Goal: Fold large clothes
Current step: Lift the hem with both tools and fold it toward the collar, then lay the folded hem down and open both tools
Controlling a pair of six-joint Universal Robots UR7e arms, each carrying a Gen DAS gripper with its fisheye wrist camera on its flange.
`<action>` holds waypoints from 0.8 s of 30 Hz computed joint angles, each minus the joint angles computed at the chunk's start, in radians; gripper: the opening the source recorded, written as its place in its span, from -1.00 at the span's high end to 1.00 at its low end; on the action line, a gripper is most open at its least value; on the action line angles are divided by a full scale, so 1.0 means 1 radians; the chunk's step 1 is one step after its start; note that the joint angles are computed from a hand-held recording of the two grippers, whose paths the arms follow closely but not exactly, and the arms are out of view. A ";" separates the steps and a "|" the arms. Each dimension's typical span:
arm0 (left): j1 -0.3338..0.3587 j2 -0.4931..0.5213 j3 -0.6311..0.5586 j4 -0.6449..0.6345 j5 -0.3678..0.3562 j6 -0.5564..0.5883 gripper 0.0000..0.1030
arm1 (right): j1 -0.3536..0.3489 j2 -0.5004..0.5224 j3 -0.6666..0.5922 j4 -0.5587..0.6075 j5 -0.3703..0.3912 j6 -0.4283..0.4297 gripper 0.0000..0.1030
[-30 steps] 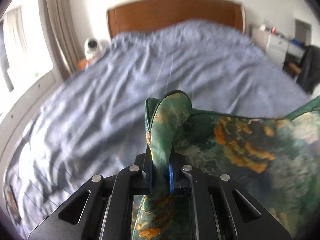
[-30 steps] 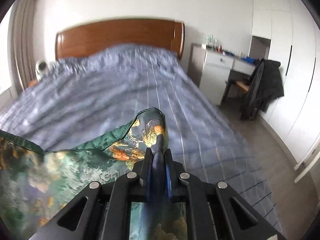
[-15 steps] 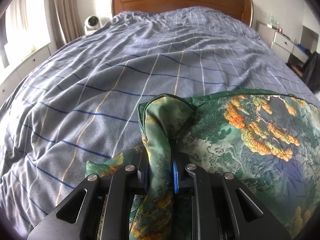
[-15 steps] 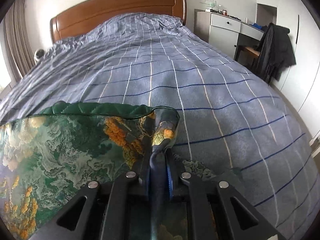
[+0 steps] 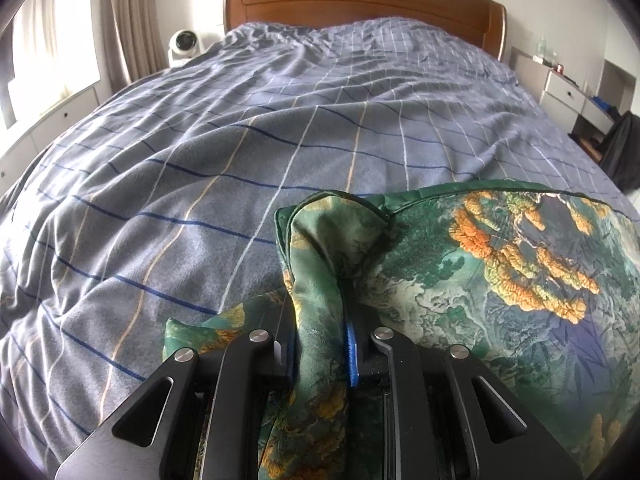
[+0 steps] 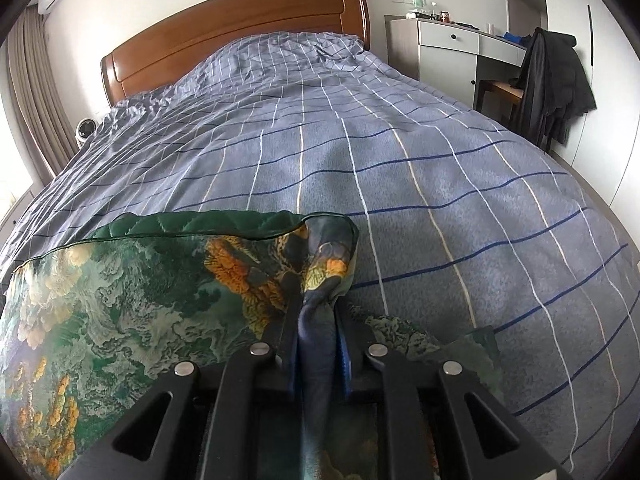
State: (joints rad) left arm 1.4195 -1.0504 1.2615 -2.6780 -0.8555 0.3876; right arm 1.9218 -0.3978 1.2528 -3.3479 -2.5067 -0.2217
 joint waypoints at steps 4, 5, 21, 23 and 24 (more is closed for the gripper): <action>0.003 0.001 -0.001 0.002 -0.008 -0.004 0.65 | -0.003 -0.004 0.006 -0.003 0.008 0.002 0.66; 0.003 0.001 -0.002 0.002 -0.010 -0.005 0.65 | -0.003 -0.004 0.006 -0.003 0.008 0.002 0.66; 0.002 0.003 -0.003 -0.006 -0.014 -0.010 0.54 | -0.006 -0.004 0.003 0.000 0.019 0.011 0.65; -0.003 0.004 0.002 -0.028 0.005 -0.010 0.19 | -0.005 -0.003 0.000 0.002 0.019 0.014 0.63; -0.008 0.006 0.004 -0.046 0.028 -0.010 0.05 | -0.005 -0.002 -0.002 0.004 0.020 0.017 0.63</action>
State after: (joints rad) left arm 1.4120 -1.0442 1.2653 -2.7237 -0.8278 0.3775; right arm 1.9165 -0.4000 1.2510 -3.3444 -2.4863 -0.2048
